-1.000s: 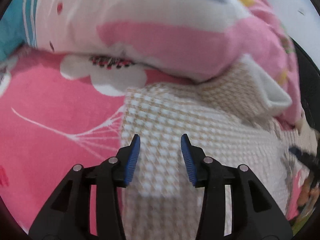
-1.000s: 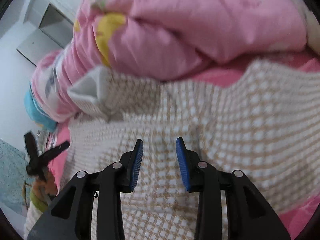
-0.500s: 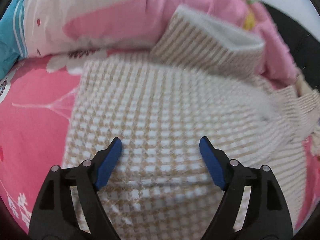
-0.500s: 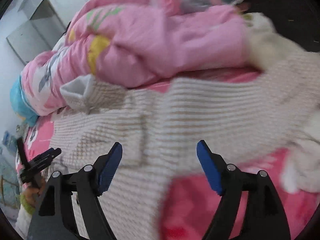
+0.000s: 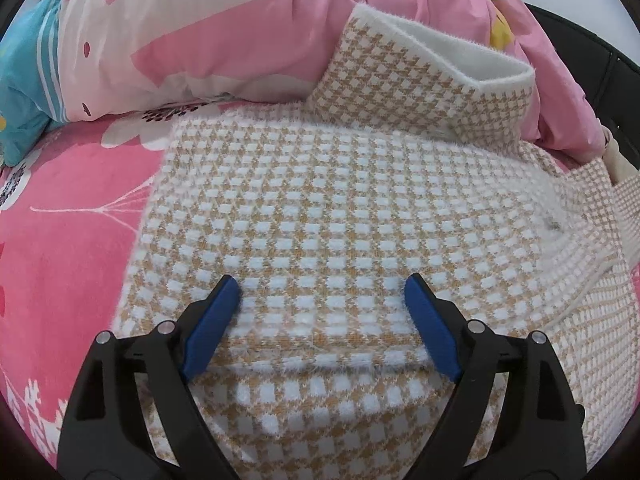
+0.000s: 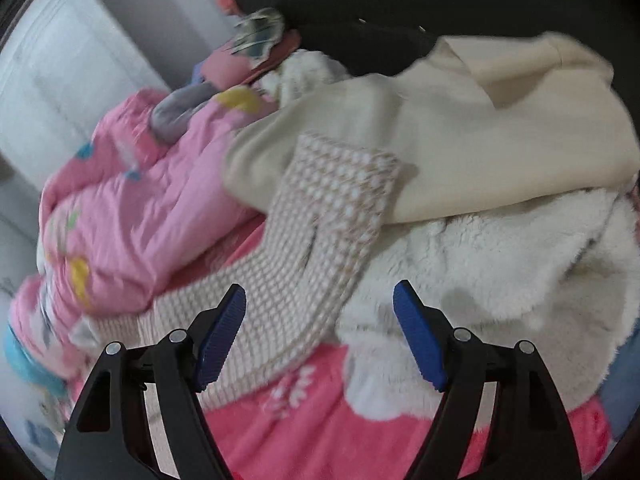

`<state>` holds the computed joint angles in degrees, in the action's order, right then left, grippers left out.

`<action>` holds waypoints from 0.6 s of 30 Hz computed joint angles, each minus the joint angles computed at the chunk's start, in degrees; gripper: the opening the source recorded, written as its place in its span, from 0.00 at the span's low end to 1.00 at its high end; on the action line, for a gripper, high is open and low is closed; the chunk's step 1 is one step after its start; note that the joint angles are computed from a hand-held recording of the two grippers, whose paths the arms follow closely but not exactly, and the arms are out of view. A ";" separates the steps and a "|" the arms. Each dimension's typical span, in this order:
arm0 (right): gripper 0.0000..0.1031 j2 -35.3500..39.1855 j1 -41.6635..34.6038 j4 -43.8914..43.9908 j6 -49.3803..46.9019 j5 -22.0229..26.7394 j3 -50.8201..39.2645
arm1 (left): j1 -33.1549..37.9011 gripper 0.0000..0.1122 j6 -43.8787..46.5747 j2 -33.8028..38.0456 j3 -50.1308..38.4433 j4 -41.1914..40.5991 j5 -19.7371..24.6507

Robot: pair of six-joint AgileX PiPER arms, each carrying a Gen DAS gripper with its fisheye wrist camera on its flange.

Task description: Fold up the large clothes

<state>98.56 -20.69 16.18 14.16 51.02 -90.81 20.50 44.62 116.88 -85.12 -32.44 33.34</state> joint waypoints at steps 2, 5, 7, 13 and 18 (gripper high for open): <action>0.67 2.96 0.35 0.67 0.87 -1.54 -1.78 | 0.23 0.73 0.43 0.33 -0.26 -0.41 0.11; 0.60 7.15 0.43 0.50 3.11 -2.77 -4.91 | 0.20 0.73 0.58 0.24 -0.10 -0.49 -0.16; 0.56 9.84 0.87 -2.10 6.74 -2.37 -7.22 | 0.22 0.73 0.53 0.48 -0.53 -0.50 0.00; 0.33 13.86 1.89 -6.80 12.77 -4.92 -7.92 | 0.29 0.73 0.71 0.43 -0.38 -0.55 -0.16; 0.22 7.83 4.66 -8.93 11.67 -11.12 -1.35 | 0.37 0.73 0.96 0.22 -0.14 -0.67 -0.17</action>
<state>106.39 -16.03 7.26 25.83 39.90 -92.16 20.87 45.58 117.10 -85.26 -33.10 33.17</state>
